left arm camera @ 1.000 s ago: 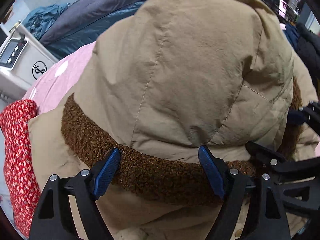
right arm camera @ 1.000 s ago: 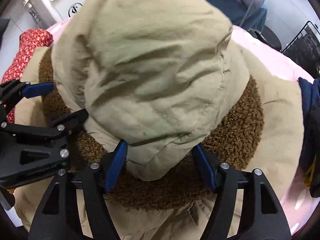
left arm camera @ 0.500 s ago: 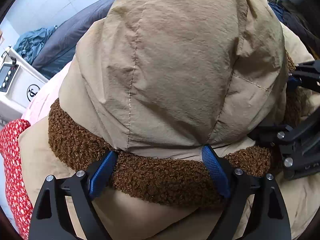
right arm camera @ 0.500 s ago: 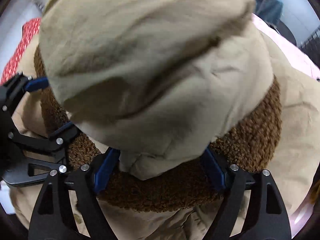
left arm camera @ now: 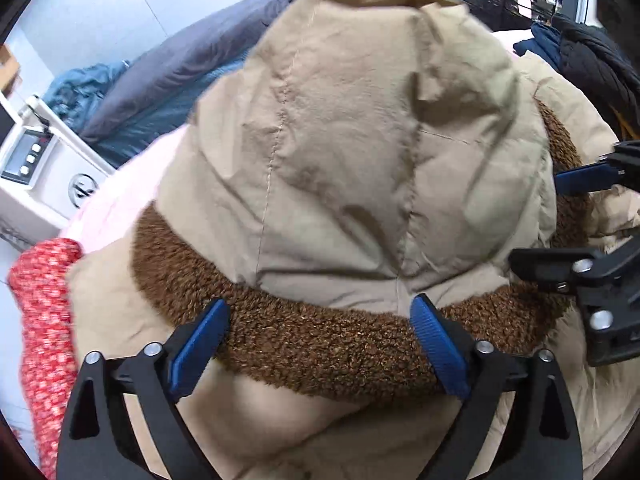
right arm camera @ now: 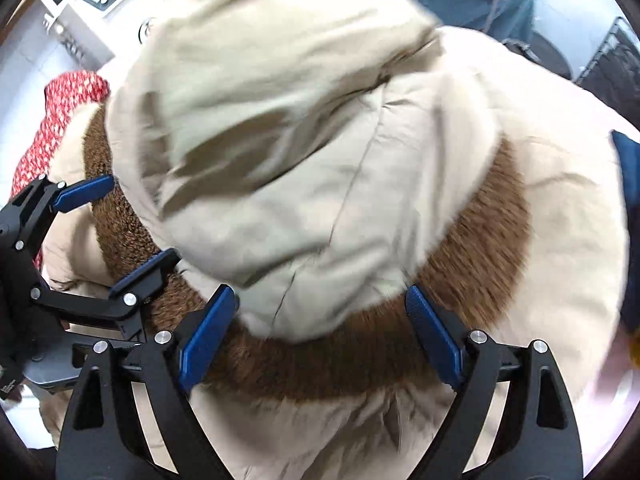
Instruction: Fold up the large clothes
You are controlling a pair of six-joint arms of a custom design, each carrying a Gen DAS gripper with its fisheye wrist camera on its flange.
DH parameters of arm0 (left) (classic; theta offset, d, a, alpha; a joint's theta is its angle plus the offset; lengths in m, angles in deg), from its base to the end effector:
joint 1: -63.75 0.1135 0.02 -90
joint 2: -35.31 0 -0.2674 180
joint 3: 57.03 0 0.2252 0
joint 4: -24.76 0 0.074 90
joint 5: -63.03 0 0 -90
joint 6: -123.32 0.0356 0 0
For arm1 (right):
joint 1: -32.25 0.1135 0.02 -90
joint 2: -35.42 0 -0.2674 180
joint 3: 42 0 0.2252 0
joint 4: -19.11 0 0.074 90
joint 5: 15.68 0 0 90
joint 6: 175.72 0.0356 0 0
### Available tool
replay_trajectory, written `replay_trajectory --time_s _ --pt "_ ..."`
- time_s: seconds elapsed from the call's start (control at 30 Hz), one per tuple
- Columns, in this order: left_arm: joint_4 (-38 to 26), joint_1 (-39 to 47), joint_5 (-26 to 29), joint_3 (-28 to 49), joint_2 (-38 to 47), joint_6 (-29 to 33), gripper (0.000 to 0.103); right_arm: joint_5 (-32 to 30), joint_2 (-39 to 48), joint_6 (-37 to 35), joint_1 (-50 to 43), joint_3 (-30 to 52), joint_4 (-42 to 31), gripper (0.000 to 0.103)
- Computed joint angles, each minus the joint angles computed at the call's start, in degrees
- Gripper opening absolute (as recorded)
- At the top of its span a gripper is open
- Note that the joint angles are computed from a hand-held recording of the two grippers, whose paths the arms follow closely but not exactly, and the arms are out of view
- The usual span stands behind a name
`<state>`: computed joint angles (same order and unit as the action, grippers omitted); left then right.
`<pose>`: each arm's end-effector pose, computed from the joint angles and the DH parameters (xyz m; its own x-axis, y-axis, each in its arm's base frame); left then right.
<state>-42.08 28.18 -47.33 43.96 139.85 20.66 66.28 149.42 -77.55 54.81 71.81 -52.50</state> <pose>0.2902 -0.1923 0.2572 -0.8463 0.3526 -0.3993 0.2715 0.9304 0.2462 0.3565 0.1535 0.2533 -0.9281 -0.2332 -0.2903 -0.2913 0.9403 0.1759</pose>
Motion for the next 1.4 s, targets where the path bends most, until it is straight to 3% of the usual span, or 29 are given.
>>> replay_trajectory --time_s 0.1,0.2,0.43,0.67,0.9,1.0,1.13,1.4 --pt "-2.66 -3.26 -3.23 0.35 -2.4 -1.8 0.096 0.42 -7.99 3.8 -0.35 -7.65 1.67 0.087" --pt "-4.93 -4.69 -1.24 0.17 -5.12 -4.61 0.096 -0.33 -13.62 6.43 -0.76 -14.26 1.98 0.087" --pt "-10.38 -7.16 -1.04 -1.88 -9.2 -10.91 0.096 -1.69 -20.35 4.52 -6.4 -22.36 0.21 0.087" --pt "-12.59 -9.73 -2.18 -9.96 -16.82 -13.35 0.096 -1.62 -24.08 4.86 -3.29 -27.51 -1.26 0.087" --pt "-15.14 -9.99 3.5 -21.49 -29.93 -18.07 0.096 -1.48 -30.44 -0.23 -2.26 -35.72 -5.06 0.087" --pt "-18.55 -8.39 4.19 -25.99 -35.25 -21.56 0.096 -0.93 -33.7 -0.91 -2.27 -39.83 -5.69 0.087" --pt "-22.35 0.17 5.97 -31.22 -42.91 -20.35 0.096 -1.0 -37.47 -0.49 -2.55 -44.47 -6.91 0.087" --pt "-29.62 18.82 11.28 -35.82 -54.54 -8.66 0.096 2.96 -49.87 -7.15 -3.88 -52.74 -12.57 0.087"
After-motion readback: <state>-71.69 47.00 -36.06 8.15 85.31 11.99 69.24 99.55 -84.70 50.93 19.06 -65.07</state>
